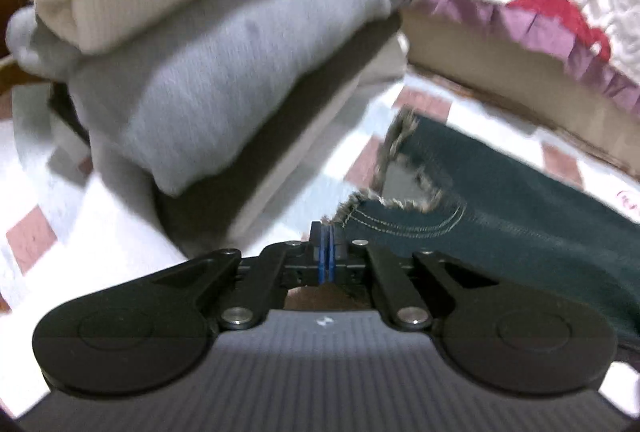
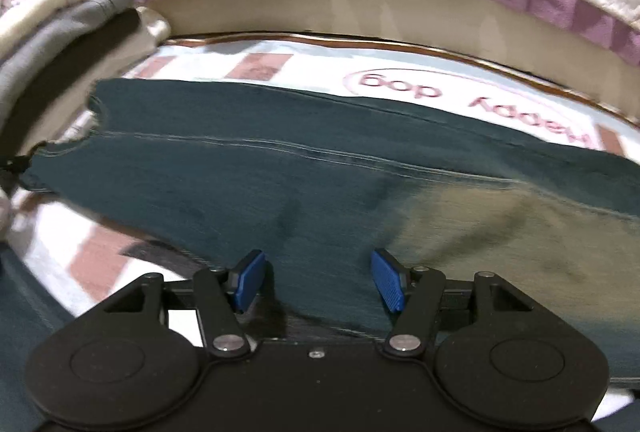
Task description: Fold clothes
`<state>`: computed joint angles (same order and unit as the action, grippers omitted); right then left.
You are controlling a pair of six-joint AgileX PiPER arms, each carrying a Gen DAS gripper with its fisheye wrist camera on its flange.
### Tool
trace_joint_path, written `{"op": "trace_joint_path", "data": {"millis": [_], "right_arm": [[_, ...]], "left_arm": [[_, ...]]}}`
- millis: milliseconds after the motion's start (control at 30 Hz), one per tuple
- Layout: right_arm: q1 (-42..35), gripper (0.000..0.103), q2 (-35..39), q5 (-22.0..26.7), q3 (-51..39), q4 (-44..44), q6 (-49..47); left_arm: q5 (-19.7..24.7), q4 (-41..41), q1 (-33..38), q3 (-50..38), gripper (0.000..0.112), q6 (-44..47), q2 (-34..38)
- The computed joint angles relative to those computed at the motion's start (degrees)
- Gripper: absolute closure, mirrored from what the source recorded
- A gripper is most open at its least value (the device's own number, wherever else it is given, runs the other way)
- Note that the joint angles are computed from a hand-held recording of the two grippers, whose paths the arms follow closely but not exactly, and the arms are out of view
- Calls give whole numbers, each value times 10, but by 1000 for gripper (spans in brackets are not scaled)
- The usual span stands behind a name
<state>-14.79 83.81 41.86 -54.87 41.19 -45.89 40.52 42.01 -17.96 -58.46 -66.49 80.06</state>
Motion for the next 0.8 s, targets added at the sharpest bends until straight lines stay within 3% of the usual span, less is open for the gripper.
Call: {"op": "trace_joint_path", "data": {"millis": [33,133,167,267,300,433,533,633,733,800], "right_arm": [[-13,37,6,37,-2,40,-26],[-34,34,-16,70,19,76,-53],[-45,34,-25,82,26,84,-60],[-145,36,-25,189,39,121,-53],[-177,36,-39,202,51,113,-45],[-297,36,-120,188,100,55,-45],[-432,36,-134,234,104,59,-70],[-523,36,-134,235,87,42,-75],[-608,36,-113,242,67,26,-74],[-651,36,-102,244,58,13,-77]], "left_arm": [[14,14,0,-3,112,-14,0],[49,13,13,-13,112,7,10],[52,-14,24,-17,112,38,10],[50,-54,25,-32,109,83,9],[39,-70,18,-39,109,100,8],[-9,-175,-30,-94,97,195,31],[-35,-269,-84,-142,67,306,72],[-41,-367,-125,-191,63,441,134],[-1,-307,-162,-234,63,410,192],[-12,-249,-173,-214,61,343,192]]}}
